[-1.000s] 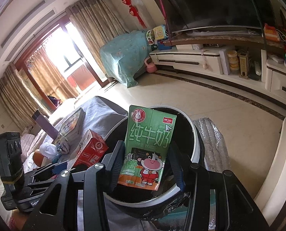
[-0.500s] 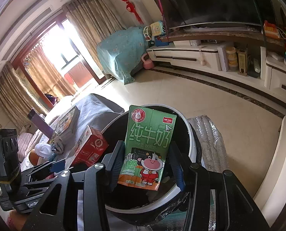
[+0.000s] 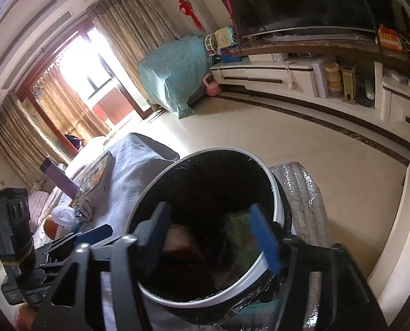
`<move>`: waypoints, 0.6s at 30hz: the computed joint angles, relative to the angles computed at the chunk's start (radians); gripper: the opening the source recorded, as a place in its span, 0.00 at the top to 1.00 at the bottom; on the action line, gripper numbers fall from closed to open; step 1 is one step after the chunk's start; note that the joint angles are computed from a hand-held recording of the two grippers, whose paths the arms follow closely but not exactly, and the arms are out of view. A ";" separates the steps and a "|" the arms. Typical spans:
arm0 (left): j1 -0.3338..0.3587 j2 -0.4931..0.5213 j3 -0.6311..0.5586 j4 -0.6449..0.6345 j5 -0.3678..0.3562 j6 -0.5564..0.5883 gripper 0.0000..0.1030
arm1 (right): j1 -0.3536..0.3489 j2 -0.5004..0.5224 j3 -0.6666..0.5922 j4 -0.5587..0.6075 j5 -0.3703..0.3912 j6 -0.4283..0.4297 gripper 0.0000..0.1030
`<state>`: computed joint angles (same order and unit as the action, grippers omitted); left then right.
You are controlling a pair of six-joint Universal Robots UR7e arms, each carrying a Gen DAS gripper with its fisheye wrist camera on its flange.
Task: Collect trash
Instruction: 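Open both grippers to drop the milk cartons into the bin, then move both grippers back toward the items on the table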
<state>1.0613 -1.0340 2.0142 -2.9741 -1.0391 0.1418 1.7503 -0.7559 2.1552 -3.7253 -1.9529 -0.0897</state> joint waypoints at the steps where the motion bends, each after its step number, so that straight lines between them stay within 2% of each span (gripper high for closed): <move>1: 0.001 -0.010 0.011 -0.004 -0.002 -0.003 0.34 | 0.002 -0.001 0.005 -0.007 0.004 0.001 0.32; 3: 0.005 -0.037 0.042 -0.015 0.001 -0.012 0.33 | 0.015 0.002 0.013 -0.017 -0.006 -0.001 0.32; 11: 0.020 -0.179 0.191 -0.037 0.013 -0.080 0.33 | 0.082 0.050 0.025 -0.064 -0.012 0.002 0.13; 18: 0.020 -0.328 0.323 -0.062 0.068 -0.130 0.33 | 0.146 0.111 0.009 -0.053 -0.012 0.008 0.11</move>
